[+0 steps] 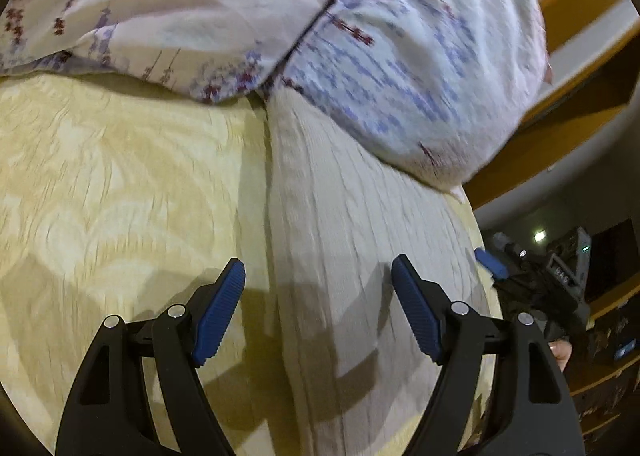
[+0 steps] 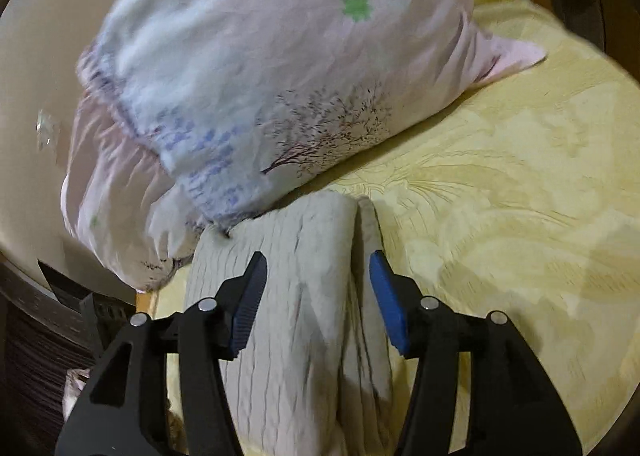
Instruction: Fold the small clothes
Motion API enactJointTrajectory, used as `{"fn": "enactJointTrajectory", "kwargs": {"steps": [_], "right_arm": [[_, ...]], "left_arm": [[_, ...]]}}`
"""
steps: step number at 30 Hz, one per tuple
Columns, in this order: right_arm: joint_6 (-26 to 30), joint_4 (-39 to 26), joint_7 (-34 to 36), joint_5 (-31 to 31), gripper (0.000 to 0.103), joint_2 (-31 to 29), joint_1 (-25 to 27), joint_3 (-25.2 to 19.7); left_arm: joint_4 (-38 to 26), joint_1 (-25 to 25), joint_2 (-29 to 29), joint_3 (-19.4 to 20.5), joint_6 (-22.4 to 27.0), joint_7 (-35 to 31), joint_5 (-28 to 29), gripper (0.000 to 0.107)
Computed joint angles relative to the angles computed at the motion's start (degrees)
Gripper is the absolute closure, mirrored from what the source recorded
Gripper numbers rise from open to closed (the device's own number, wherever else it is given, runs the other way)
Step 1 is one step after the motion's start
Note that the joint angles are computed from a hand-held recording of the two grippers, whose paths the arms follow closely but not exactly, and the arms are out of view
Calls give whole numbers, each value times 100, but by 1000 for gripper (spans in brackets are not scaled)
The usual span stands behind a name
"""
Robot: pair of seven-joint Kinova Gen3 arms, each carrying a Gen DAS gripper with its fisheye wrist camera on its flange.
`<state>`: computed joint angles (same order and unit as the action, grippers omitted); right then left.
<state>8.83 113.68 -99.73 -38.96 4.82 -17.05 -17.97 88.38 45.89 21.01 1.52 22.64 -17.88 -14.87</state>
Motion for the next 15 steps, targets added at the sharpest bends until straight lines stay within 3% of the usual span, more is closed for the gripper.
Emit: {"fn": "enactJointTrajectory", "kwargs": {"steps": [4, 8, 11, 15], "right_arm": [[367, -345, 932, -888, 50, 497, 1062, -863], [369, -532, 1771, -1334, 51, 946, 1895, -1748], [-71, -534, 2160, -1297, 92, 1074, 2087, -2198], [-1003, -207, 2885, -1530, 94, 639, 2309, -2796]], "left_arm": [[-84, -938, 184, 666, -300, -787, 818, 31], [-228, -1308, 388, 858, -465, -1336, 1383, 38], [-211, -1470, 482, 961, -702, -1666, 1745, 58], [-380, -932, 512, 325, -662, -1585, 1595, 83]]}}
